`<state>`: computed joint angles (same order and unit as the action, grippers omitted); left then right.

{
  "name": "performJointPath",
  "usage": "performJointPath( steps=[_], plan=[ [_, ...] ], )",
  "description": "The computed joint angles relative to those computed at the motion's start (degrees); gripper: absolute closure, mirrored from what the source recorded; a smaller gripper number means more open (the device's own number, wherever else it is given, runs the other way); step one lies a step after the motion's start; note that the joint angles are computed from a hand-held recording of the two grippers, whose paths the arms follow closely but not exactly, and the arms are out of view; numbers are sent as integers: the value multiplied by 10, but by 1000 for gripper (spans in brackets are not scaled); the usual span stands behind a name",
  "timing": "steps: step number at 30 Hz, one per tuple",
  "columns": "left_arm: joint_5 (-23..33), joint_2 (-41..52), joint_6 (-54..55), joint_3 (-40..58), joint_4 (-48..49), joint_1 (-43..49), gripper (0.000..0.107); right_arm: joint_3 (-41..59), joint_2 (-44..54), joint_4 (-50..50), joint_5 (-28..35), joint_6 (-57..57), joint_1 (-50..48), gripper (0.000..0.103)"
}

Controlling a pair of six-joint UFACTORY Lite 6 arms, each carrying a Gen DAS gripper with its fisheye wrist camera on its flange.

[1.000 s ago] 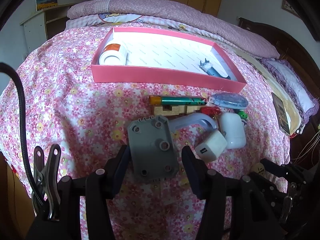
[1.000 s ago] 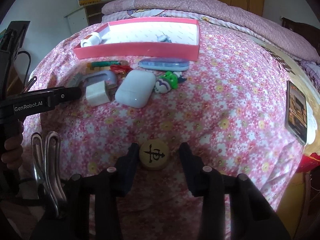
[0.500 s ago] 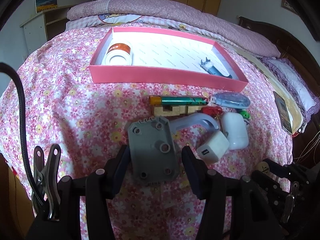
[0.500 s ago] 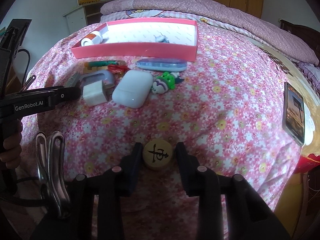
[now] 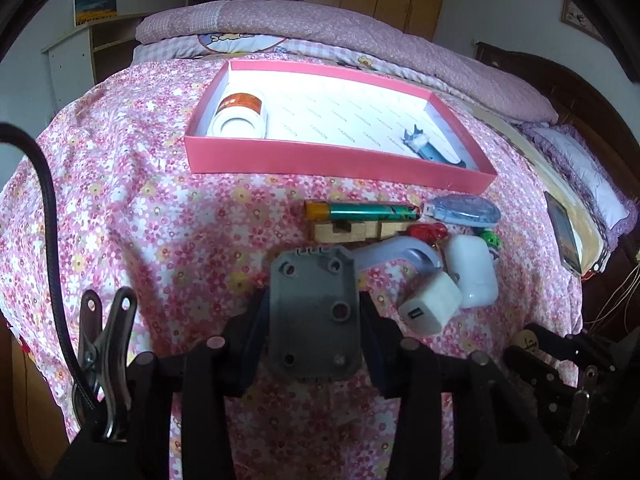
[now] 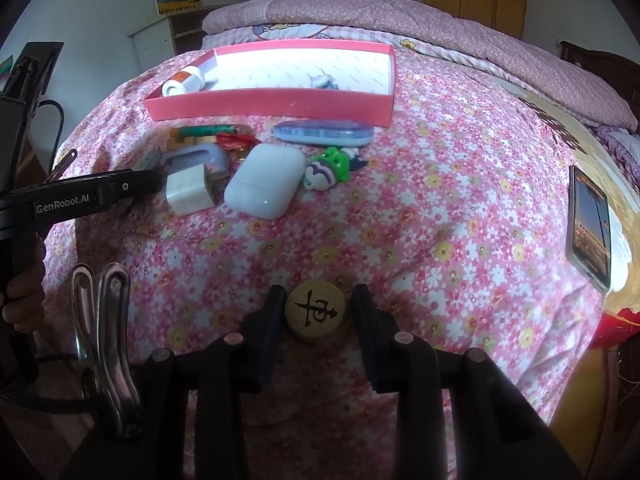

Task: Organize rigid objects
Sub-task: 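Grasp the grey square plate with the left tool while the right tool grasps the wooden disc, then carry the plate and disc into the tray and open both tools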

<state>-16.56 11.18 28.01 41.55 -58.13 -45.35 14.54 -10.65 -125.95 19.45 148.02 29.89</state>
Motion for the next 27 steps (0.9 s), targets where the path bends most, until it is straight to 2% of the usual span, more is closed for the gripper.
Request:
performJointPath(
  steps=[5, 10, 14, 18, 27],
  plan=[
    [-11, -25, 38, -14, -32, -14, 62, -9, -15, -54, -10, 52, -17, 71],
    [-37, -50, 106, -20, -94, -38, 62, -20, -48, -156, -32, 139, -40, 71],
    [-36, -57, 135, -16, -119, -40, 62, -19, -67, -169, -41, 144, -39, 71],
    [-36, -57, 176, -2, -153, -35, 62, 4, -62, -172, -54, 131, -44, 71],
    [-27, -35, 308, 78, -242, -4, 62, 100, -21, -255, -91, 162, -79, 71]
  ],
)
